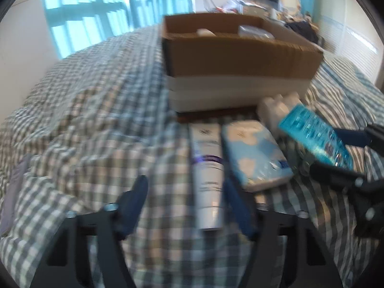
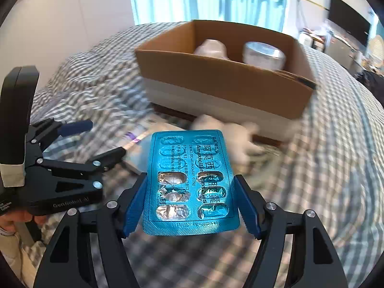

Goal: Organize objects
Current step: 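Grasp the toothpaste tube with the left gripper while the right gripper grasps the teal blister pack, then carry the tube and blister pack over the box and release both inside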

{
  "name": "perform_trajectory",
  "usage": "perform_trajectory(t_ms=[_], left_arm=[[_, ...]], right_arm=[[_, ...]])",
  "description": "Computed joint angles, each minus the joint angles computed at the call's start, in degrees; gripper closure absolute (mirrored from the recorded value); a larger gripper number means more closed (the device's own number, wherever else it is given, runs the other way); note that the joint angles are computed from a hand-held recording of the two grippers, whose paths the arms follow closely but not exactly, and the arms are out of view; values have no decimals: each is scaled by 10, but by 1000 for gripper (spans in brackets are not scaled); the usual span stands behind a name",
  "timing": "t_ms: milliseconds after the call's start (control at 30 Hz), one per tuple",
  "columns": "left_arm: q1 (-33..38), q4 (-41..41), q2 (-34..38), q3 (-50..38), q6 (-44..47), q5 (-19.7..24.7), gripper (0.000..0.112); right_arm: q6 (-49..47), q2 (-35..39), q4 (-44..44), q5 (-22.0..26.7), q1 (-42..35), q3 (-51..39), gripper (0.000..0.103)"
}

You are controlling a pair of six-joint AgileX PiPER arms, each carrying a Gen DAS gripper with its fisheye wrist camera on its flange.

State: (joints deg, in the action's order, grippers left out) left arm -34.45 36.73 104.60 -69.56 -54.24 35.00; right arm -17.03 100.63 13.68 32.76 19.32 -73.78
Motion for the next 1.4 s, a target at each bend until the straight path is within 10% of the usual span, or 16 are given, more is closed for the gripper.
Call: perform_trajectory(t_ms=[167, 800, 1400], left_arm=[[3, -29, 31, -31, 38, -11, 87], [-42, 4, -93, 29, -53, 34, 87], [-76, 65, -93, -169, -7, 114, 87]], right_arm=[[-5, -11, 12, -2, -28, 20, 34], [5, -119, 5, -18, -30, 76, 34], [45, -203, -55, 20, -14, -22, 34]])
